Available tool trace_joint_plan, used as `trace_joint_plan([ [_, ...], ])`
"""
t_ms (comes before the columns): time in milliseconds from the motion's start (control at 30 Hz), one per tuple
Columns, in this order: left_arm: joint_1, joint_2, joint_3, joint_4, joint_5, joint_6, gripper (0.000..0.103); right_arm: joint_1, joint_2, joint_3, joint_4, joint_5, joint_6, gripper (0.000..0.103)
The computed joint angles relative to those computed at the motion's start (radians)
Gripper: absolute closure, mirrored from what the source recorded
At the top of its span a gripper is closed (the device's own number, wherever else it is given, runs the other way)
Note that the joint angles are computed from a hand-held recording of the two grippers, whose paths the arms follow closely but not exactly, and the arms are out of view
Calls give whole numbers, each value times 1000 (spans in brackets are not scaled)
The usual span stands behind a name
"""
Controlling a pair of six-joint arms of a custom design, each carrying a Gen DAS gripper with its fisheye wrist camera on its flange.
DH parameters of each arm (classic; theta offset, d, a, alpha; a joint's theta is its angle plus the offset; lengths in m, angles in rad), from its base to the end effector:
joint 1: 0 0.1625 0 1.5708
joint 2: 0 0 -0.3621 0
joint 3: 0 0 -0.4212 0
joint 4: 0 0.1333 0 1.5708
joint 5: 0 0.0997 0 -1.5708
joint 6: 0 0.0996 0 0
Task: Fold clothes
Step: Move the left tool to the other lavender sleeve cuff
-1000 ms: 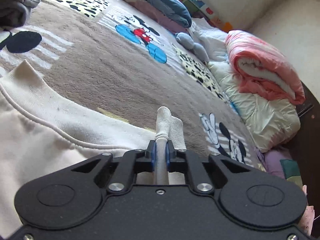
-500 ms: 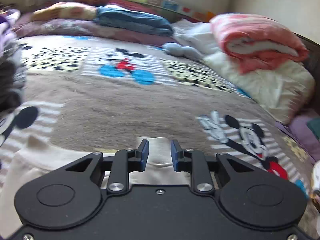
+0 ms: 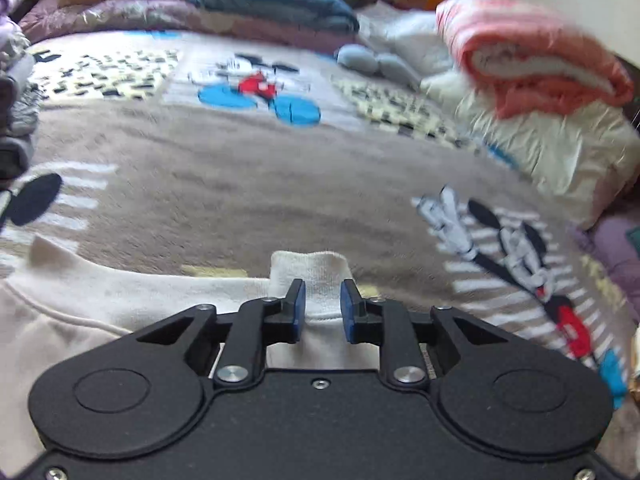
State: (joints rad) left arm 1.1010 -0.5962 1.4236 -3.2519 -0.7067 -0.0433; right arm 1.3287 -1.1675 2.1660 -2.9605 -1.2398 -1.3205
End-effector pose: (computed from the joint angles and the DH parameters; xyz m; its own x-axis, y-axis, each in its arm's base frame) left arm -0.1300 -0.7179 0.0884 -0.8506 -0.2423 -0.4667 0.2609 0.5760 -0.7746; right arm 0.0414 -0.5235 0.0924 -0.4495 -0.8432 0.2950 -0.8634 0.3254 -0.3855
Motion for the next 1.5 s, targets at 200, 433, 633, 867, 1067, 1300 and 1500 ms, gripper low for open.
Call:
trace_joint_plan([
  [200,-89,-123,243,-194,62,18,84,1,0,-3,0,2,-1,55],
  [433,-237,-238,574,-341,216,-36,78,-17,-30,38,-51,55,-13,52],
  [633,-324,-366,874,-418,334,-349,59,-22,-85,86,-43,64,-78,49],
  [867,-311,-444,1019,-506,367,-578,59,-12,-117,147,-57,8,-194,45],
  [1067,-289,-419,1037,-577,345,-617,59,-36,-152,218,-141,53,-300,45],
  [1300,-267,-396,1041,-752,297,-594,59,-1,-137,172,-58,-59,-261,36],
  [1500,-238,-364,1015,-879,275,-563,61,-19,-140,178,-75,25,-255,36],
])
